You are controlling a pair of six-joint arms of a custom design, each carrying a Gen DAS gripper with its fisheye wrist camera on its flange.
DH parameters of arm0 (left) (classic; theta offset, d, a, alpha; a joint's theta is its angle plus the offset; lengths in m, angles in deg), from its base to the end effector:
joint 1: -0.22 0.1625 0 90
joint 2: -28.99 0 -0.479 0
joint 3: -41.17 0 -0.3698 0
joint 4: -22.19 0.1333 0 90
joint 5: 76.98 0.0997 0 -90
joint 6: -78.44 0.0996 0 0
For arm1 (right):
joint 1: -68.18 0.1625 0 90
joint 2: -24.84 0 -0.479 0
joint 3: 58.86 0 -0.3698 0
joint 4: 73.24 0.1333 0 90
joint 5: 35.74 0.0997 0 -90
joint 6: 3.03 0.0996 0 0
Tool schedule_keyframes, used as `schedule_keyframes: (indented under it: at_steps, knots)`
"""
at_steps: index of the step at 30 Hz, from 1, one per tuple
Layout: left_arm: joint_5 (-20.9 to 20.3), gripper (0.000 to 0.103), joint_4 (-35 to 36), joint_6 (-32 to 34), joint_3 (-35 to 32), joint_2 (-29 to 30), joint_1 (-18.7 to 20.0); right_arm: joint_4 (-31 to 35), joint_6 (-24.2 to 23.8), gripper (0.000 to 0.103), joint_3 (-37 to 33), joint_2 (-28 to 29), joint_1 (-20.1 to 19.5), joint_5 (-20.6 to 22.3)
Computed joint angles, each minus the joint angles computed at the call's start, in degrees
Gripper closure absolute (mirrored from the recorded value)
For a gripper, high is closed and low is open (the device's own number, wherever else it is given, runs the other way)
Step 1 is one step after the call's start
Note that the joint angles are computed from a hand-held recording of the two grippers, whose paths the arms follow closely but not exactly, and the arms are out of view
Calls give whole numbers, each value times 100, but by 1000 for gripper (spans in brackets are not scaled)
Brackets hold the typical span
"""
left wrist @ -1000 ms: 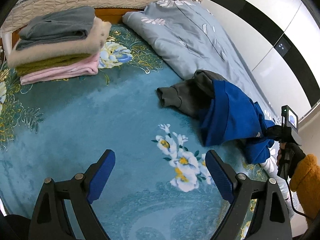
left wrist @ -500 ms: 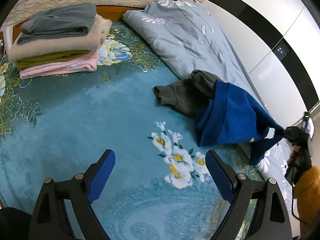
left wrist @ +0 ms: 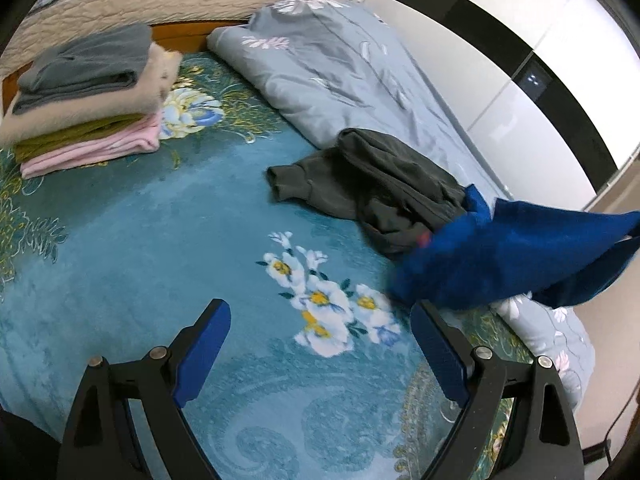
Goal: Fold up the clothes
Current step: 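Shake the lifted sweatshirt with the right gripper and lay it on the blanket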
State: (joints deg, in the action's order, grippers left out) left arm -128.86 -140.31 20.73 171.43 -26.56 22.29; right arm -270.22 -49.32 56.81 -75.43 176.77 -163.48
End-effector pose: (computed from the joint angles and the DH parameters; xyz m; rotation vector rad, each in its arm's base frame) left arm -0.3578 -0.3553 0.1186 0.2576 2.6796 -0.8036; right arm 0.1792 -0.3059 0.6375 0.4039 -1.7384 1.5428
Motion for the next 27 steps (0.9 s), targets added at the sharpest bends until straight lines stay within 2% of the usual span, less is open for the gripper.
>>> schedule_keyframes:
  at_steps: [3,6,10,12,14,15,18,21,24,27]
  knots:
    - [-73,11,-87,148,5,16,-108,-154,-505,96,-84,-69,864,-333]
    - [-126,11,-153,230,29,1,-209,-479,-1302,96,-207,194,1780,-684]
    - [-70,11,-228,202,141,-118,-320,-239,-1450,96,-118,532,2255,-933]
    - [-2,11,-276,129,239,-223,-377,-87,-1310,96,82,599,2172,-864]
    - [74,11,-298,15,348,-348,-402,377,-796,96,325,645,1998,-798]
    - [105,11,-303,-30,398,-402,-411,747,-351,96,457,633,1833,-683]
    - [171,11,-191,-202,550,-596,-423,1597,753,96,810,657,1193,-145]
    - [216,11,-55,-383,694,-800,-406,2093,1529,96,1094,876,476,567]
    - [291,11,69,-582,800,-952,-373,2166,1949,95,1341,1297,87,1045]
    - [316,11,75,-714,876,-1037,-295,1989,2003,95,1474,1739,44,1106]
